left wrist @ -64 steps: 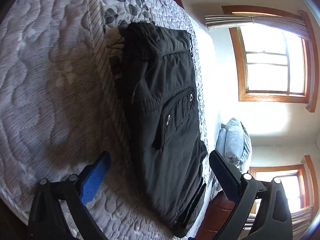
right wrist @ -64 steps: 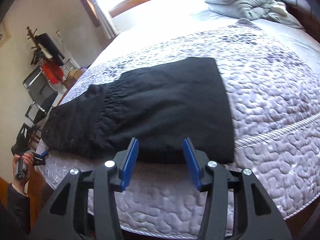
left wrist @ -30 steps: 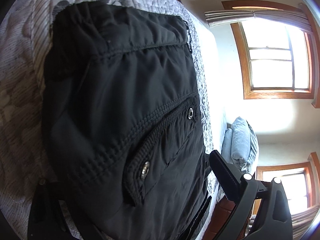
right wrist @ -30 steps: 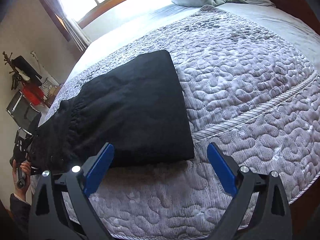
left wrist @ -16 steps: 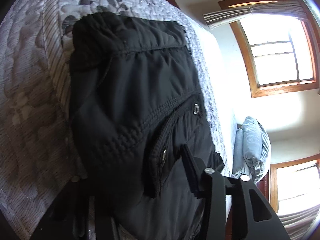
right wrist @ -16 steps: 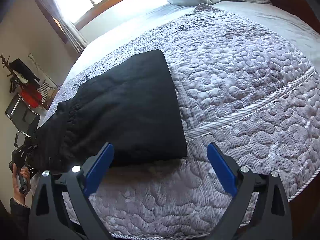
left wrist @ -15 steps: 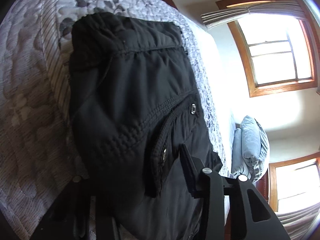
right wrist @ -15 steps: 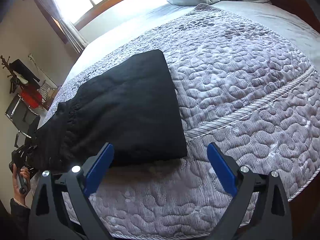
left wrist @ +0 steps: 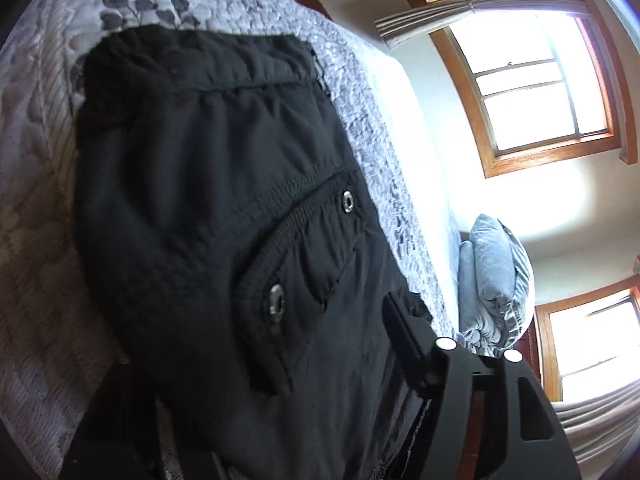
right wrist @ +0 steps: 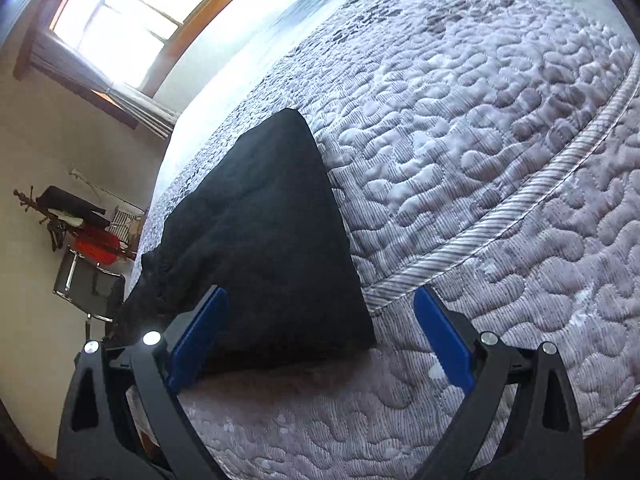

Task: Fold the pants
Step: 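Grasp the pants waistband with the left gripper and lift it, then fold the held waistband over onto the folded hems and open the left gripper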

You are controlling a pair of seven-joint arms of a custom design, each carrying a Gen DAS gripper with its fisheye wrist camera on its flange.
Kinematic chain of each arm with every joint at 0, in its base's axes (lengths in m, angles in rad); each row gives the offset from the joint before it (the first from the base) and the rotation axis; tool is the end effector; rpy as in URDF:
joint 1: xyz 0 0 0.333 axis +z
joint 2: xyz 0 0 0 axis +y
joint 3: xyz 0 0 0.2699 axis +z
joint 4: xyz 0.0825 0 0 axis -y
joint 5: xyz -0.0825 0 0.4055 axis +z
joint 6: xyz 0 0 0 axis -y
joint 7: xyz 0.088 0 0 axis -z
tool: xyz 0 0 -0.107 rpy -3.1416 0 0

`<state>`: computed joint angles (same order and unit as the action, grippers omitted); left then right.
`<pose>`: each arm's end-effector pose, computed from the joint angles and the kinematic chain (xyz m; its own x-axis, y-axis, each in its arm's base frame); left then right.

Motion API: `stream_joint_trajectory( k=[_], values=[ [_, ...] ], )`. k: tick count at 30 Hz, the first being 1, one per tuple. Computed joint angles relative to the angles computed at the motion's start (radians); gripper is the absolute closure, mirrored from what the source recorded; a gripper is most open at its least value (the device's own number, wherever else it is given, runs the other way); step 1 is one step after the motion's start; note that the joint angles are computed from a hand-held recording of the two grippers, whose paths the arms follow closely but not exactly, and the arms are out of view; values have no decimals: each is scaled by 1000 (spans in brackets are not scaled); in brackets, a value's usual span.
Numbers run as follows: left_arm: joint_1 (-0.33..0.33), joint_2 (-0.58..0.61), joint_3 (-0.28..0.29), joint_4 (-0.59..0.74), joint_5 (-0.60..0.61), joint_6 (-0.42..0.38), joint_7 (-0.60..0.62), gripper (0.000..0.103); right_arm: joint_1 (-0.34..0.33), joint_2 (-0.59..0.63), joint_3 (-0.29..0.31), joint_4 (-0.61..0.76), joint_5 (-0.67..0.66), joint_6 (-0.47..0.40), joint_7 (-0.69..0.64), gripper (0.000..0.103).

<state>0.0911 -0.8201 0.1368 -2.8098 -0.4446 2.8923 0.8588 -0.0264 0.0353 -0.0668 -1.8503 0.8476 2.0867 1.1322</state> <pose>0.3856 0.1130 0.4803 0.5683 -0.2337 0.7889 -0.1510 -0.9721 -0.1792 0.6167 -0.0199 0.4814 0.1128 -0.7715 -0.6261 -0.9299 0.1401 -0.3401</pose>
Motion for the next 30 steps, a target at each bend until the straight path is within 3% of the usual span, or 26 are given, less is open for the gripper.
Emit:
stream_joint_trajectory(
  k=[3, 5, 6, 7, 12, 17, 21, 25, 30],
  values=[
    [-11, 31, 3, 13, -4, 9, 2, 35, -2, 34, 4, 26, 13, -15, 32, 9],
    [4, 31, -15, 11, 4, 13, -11, 48, -3, 42, 10, 29, 17, -12, 35, 9],
    [17, 40, -27, 19, 17, -2, -18, 65, -1, 42, 13, 28, 11, -8, 35, 9],
    [15, 56, -27, 30, 23, -6, -18, 72, 0, 40, 15, 24, 1, -2, 35, 9],
    [1, 24, -19, 11, 23, 22, 6, 86, 12, 27, 21, 1, -38, 27, 21, 9],
    [62, 15, -117, 54, 127, 1, -15, 89, 14, 26, 20, -4, -34, 33, 20, 9],
    [54, 22, -149, 107, 197, -9, -5, 89, 15, 23, 19, -9, -33, 38, 13, 9],
    [85, 62, -238, 201, 329, -51, 11, 88, 18, 19, 19, -17, -25, 44, 10, 9],
    [77, 113, -318, 307, 471, -110, 29, 86, 15, 10, 14, -28, -7, 38, 3, 9]
  ],
)
